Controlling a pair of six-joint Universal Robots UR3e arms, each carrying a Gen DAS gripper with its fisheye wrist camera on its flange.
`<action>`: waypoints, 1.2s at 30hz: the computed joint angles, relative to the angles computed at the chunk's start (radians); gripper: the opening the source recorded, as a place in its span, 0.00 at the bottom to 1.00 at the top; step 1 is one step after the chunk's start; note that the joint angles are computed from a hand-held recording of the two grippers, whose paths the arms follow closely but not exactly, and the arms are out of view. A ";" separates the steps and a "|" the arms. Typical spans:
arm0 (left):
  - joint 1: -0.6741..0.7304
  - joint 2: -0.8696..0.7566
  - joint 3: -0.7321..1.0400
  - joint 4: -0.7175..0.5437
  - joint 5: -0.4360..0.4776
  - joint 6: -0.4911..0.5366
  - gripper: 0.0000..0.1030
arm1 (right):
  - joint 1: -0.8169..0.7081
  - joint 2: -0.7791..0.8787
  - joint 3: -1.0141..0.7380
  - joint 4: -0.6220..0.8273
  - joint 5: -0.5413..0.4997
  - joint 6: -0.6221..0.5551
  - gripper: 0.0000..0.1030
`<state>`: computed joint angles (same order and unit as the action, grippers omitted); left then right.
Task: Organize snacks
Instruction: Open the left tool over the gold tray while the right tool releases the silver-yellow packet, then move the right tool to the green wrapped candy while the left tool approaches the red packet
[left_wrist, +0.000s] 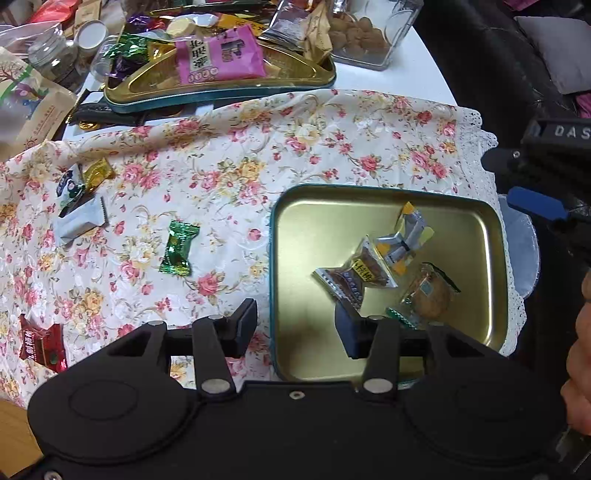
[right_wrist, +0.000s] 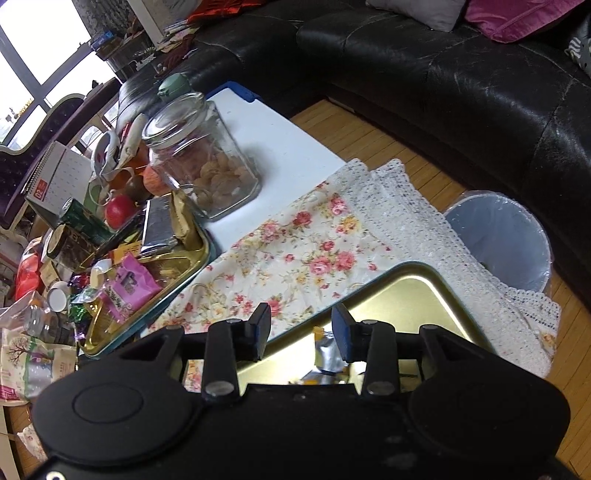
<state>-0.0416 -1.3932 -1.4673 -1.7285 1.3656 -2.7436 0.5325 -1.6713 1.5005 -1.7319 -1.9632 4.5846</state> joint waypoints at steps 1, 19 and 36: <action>0.008 0.002 0.002 -0.001 0.002 0.002 0.52 | 0.003 0.018 -0.019 0.000 0.000 -0.003 0.38; 0.246 0.138 -0.067 0.223 -0.024 0.106 0.53 | 0.119 0.403 -0.519 0.121 -0.049 -0.066 0.41; 0.622 0.046 0.070 0.192 -0.154 0.237 0.53 | 0.186 0.855 -1.067 0.143 0.129 -0.148 0.41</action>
